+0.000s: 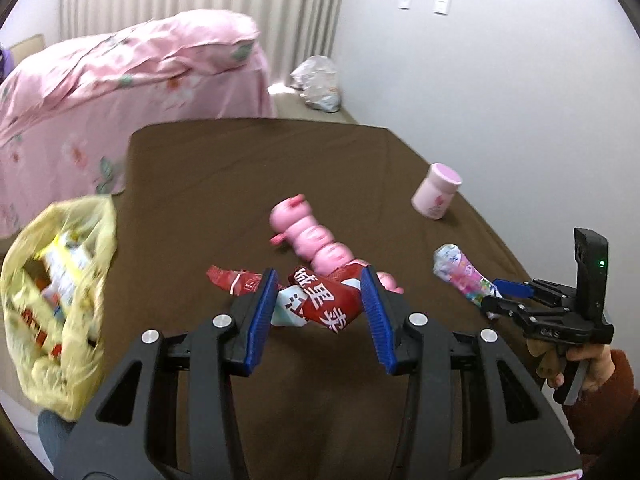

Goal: Collect trash
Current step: 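Grasp the red candy wrapper with the left tool while the right tool regrips the tissue pack, then carry the red wrapper and tissue pack over the yellow trash bag and open both tools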

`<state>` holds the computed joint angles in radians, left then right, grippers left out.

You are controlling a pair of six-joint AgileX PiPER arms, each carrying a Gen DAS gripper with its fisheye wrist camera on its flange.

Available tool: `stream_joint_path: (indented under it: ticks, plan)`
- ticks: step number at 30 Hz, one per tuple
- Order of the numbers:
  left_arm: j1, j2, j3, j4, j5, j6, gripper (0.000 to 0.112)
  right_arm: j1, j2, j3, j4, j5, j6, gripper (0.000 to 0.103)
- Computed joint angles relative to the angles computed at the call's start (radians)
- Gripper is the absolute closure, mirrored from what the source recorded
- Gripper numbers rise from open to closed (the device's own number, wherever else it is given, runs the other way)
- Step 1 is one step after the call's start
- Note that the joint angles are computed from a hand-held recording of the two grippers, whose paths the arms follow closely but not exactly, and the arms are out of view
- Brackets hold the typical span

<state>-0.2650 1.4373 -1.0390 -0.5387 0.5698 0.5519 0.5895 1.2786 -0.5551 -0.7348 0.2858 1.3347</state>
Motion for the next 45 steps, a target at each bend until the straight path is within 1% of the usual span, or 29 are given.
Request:
stream_joint_path:
  ticks: [1,2,3,4,6,12,15,16,17,21,24,25,26,29,31,35,38,39,40,41,43,45]
  plan:
    - [0.023,-0.004,0.013,-0.021,0.009,0.017,0.071,0.015,0.017,-0.011,-0.050,0.014,0.052,0.073]
    - [0.041,-0.007,0.022,-0.036,0.017,0.033,0.071,0.027,0.019,-0.020,-0.066,0.026,0.064,0.076]
    - [0.060,-0.012,0.041,-0.054,0.019,0.057,0.071,0.036,0.016,-0.030,-0.043,0.045,0.036,0.085]
    - [0.070,-0.017,0.053,-0.061,0.020,0.069,0.071,0.058,0.014,-0.042,-0.059,0.073,0.049,0.089]
    - [0.090,-0.015,0.070,-0.084,0.026,0.100,0.071,0.091,0.007,-0.058,-0.071,0.093,0.050,0.092]
    - [0.127,-0.039,0.136,-0.113,0.050,0.176,0.071,0.201,-0.010,-0.126,-0.127,0.196,0.072,0.093]
    - [0.147,-0.055,0.159,-0.143,0.068,0.222,0.067,0.226,-0.005,-0.157,-0.141,0.225,0.074,0.093]
    - [0.154,-0.059,0.165,-0.149,0.074,0.231,0.063,0.233,-0.002,-0.165,-0.143,0.230,0.073,0.093]
    - [0.155,-0.061,0.168,-0.150,0.076,0.234,0.062,0.238,0.002,-0.174,-0.145,0.232,0.070,0.093]
    - [0.146,-0.069,0.187,-0.129,0.070,0.223,0.062,0.265,0.023,-0.191,-0.163,0.246,0.086,0.093]
    - [0.114,-0.059,0.189,-0.075,0.044,0.150,0.062,0.274,0.035,-0.200,-0.164,0.236,0.088,0.093]
    - [0.111,-0.054,0.188,-0.068,0.038,0.137,0.065,0.279,0.038,-0.204,-0.170,0.241,0.090,0.093]
    - [0.109,-0.049,0.186,-0.064,0.035,0.127,0.072,0.287,0.040,-0.210,-0.177,0.249,0.090,0.093]
    - [0.110,-0.041,0.182,-0.064,0.032,0.123,0.074,0.295,0.037,-0.218,-0.183,0.254,0.084,0.093]
    - [0.113,-0.052,0.188,-0.069,0.026,0.133,0.077,0.296,0.037,-0.224,-0.185,0.251,0.083,0.093]
    - [0.138,-0.076,0.191,-0.102,0.029,0.166,0.079,0.302,0.053,-0.253,-0.182,0.250,0.064,0.093]
    - [0.191,-0.110,0.188,-0.155,0.034,0.223,0.081,0.299,0.078,-0.309,-0.173,0.239,0.011,0.093]
    - [0.219,-0.121,0.183,-0.177,0.040,0.245,0.083,0.298,0.091,-0.337,-0.172,0.236,-0.012,0.093]
    - [0.251,-0.130,0.177,-0.198,0.047,0.265,0.099,0.295,0.105,-0.369,-0.166,0.230,-0.043,0.093]
    - [0.287,-0.137,0.169,-0.210,0.056,0.277,0.101,0.291,0.126,-0.409,-0.153,0.220,-0.083,0.093]
    - [0.352,-0.142,0.155,-0.234,0.072,0.301,0.101,0.289,0.167,-0.483,-0.120,0.208,-0.161,0.093]
    - [0.429,-0.135,0.136,-0.268,0.099,0.337,0.101,0.294,0.212,-0.562,-0.097,0.213,-0.243,0.093]
